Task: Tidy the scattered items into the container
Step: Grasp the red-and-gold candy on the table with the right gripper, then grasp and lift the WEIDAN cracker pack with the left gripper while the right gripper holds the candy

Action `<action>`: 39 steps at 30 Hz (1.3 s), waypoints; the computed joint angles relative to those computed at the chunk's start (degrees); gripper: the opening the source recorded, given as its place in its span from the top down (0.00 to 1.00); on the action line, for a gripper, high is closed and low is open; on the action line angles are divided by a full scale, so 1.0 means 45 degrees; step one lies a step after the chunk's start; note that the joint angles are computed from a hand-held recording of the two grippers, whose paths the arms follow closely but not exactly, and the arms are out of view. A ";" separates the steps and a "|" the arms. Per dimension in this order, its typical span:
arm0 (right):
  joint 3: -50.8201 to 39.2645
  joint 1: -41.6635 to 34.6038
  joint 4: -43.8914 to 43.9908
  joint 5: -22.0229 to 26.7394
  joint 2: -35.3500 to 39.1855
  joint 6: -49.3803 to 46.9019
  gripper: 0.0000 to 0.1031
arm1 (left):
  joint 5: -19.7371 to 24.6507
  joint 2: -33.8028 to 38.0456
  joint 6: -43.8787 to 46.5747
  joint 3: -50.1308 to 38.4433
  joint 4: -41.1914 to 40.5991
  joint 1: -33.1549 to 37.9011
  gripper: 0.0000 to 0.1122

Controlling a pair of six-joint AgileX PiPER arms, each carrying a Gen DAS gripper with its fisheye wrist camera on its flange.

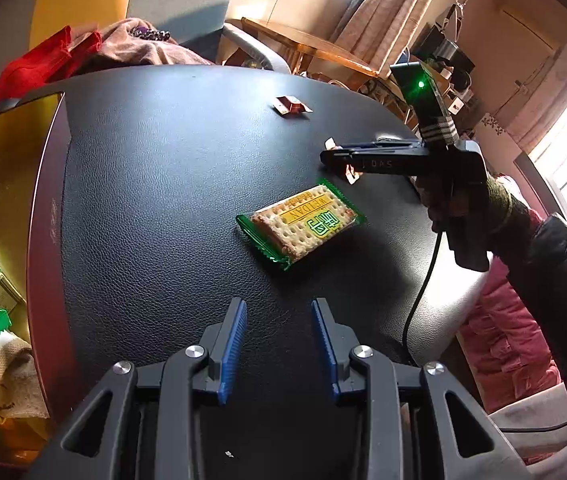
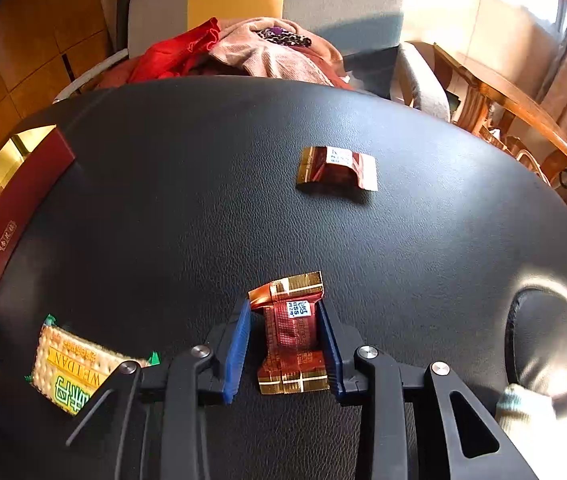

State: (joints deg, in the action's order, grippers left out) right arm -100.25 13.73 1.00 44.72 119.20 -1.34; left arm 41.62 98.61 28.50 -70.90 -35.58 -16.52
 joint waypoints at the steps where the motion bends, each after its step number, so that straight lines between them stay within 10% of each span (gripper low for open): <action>1: 0.0664 0.0076 -0.0176 -0.0327 -0.0382 0.0377 0.67 | -0.0017 -0.0060 -0.0003 0.0013 0.0054 -0.0053 0.70; 18: 0.8472 0.2854 -0.4949 -0.2787 -0.5501 0.9397 0.67 | 0.1971 0.2167 -0.0531 -0.4863 0.3550 -0.2059 0.65; 28: 0.9278 0.2973 -0.5619 -0.3565 -0.5805 1.0733 0.67 | 0.5051 0.5697 -0.0669 -1.0051 0.5401 -0.2484 0.65; 39: 0.9478 0.2882 -0.5376 -0.3883 -0.5920 1.0536 0.67 | 0.5905 0.6764 0.0222 -1.1752 0.5172 -0.2642 0.64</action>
